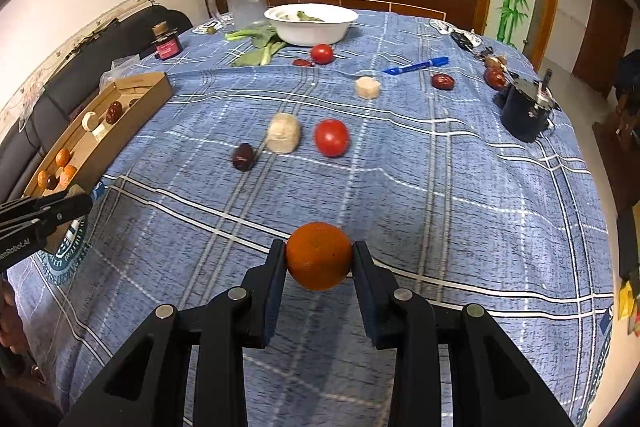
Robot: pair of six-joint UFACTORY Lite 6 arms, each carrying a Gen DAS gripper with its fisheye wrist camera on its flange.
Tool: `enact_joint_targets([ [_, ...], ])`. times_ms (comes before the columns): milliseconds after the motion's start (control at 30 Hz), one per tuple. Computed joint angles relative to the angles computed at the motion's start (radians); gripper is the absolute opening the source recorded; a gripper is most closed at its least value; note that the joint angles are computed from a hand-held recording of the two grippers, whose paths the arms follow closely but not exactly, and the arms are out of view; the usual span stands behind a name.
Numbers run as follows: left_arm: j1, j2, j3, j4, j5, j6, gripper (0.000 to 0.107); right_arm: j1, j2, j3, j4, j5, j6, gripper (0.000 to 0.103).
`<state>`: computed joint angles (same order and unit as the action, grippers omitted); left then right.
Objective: Organize fruits
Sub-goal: 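Carry the tangerine and the beige cake toward the tray with both tools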
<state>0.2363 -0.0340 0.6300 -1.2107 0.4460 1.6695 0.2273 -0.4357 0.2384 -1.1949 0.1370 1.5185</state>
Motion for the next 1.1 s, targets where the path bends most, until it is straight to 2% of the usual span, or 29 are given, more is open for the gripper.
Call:
enact_joint_targets([
  [300,0.139,0.006,0.071,0.063,0.131,-0.009,0.028,0.203,0.119,0.145,-0.056,0.111,0.15,0.036],
  [600,0.293,0.061,0.173,0.1,0.205,-0.011,0.028,0.329,0.292,0.327,-0.134,0.133,0.261,0.036],
  [900,0.445,0.183,0.323,0.128,0.234,-0.011,0.028,0.416,0.511,0.574,-0.141,0.128,0.23,0.036],
  [1100,0.52,0.284,0.434,0.151,0.234,-0.027,0.028,0.451,0.678,0.776,-0.044,0.114,0.085,0.036],
])
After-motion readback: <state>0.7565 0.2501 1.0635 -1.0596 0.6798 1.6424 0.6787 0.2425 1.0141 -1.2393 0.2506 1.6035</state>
